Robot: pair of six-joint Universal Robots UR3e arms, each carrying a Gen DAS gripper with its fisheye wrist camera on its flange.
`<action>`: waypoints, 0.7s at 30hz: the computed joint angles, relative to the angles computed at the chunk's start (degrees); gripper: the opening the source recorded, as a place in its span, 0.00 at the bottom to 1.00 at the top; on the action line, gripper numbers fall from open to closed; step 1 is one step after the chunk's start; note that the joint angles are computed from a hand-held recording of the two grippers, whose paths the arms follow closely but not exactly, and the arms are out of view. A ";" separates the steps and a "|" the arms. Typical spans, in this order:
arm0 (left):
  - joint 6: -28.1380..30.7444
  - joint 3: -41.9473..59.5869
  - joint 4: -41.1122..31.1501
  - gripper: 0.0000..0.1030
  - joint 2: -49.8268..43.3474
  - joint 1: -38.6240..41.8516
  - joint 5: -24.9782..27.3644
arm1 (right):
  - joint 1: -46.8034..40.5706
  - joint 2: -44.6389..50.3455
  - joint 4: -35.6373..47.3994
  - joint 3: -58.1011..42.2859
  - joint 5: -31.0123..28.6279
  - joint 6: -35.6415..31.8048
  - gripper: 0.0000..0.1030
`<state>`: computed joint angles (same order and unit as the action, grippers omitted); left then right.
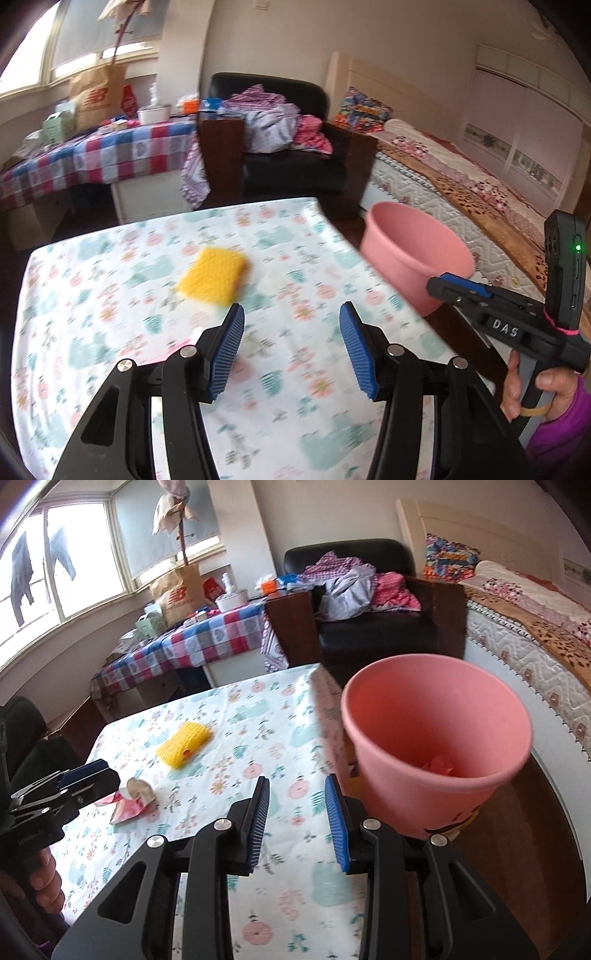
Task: Collect trash
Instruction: 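Move both open tools back over the table, then grasp the pink-and-white paper wrapper with left tool while right tool grasps yellow sponge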
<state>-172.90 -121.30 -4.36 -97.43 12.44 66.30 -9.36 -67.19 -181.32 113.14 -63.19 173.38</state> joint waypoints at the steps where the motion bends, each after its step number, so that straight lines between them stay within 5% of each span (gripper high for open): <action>1: 0.59 -1.80 0.00 0.51 1.35 1.75 -0.64 | 0.47 0.15 0.47 -0.27 -0.07 0.04 0.31; 11: 11.52 -12.73 -3.51 0.51 11.30 15.36 -5.23 | 4.85 1.50 3.92 -1.96 -0.80 -0.66 0.31; 21: 24.13 -12.98 -4.88 0.51 7.82 17.36 -3.58 | 8.15 3.68 8.49 -6.25 -2.16 -1.13 0.31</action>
